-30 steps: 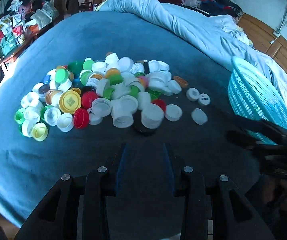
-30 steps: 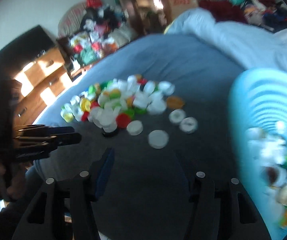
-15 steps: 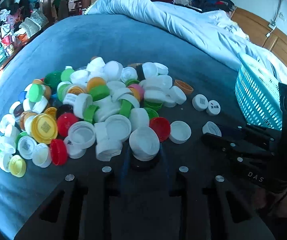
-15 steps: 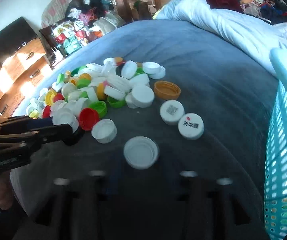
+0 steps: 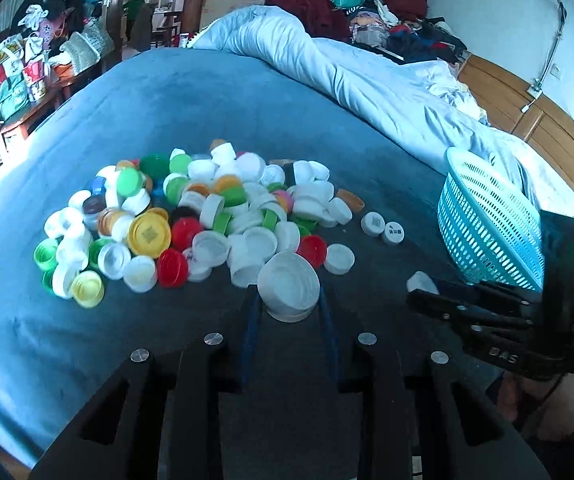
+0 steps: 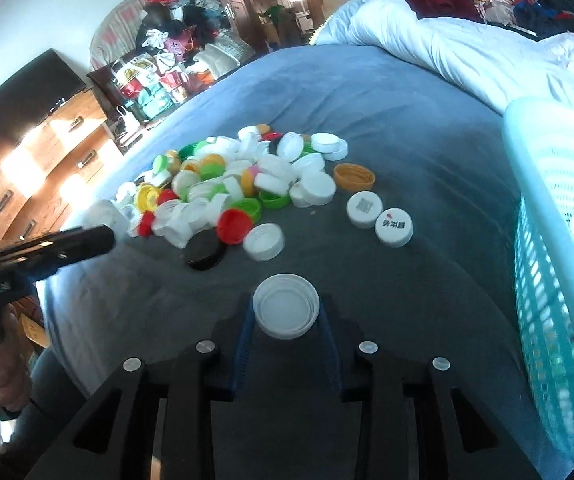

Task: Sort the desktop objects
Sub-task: 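Grasp a white cap with the left tool while the right tool grasps a white cap, then drop the white cap into the basket with the left tool while the right tool holds its cap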

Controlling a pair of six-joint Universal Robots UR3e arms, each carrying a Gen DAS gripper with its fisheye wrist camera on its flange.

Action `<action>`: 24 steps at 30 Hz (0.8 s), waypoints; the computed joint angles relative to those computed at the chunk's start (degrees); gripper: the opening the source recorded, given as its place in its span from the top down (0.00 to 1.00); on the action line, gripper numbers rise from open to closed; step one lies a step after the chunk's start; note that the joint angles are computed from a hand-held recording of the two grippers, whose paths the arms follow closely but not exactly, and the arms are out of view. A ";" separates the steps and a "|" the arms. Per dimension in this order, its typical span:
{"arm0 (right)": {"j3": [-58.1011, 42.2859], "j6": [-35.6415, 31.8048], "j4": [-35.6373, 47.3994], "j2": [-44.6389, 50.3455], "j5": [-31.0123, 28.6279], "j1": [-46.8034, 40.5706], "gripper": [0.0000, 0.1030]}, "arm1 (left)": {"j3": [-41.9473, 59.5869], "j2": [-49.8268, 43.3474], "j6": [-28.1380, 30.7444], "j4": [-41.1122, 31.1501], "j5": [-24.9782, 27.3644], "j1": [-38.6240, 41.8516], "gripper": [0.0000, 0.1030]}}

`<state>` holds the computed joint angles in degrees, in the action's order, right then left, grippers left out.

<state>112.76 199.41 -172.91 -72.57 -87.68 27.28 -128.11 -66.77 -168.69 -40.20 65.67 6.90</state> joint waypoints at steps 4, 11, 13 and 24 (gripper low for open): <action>-1.69 -0.27 4.47 -3.97 -2.68 2.35 0.66 | 0.18 2.01 -0.64 -2.08 -0.68 -0.42 0.76; -3.91 -0.40 10.48 -12.45 -7.56 3.66 0.66 | 5.56 1.95 -4.74 -3.22 -0.23 -4.18 0.76; -4.74 -0.74 12.03 -14.02 -8.53 3.46 0.66 | 7.71 1.19 -6.25 -3.43 1.23 -5.70 0.76; -8.31 -3.25 20.19 -21.96 -12.61 1.66 0.66 | 17.61 -4.09 -11.26 -2.91 4.53 -12.67 0.76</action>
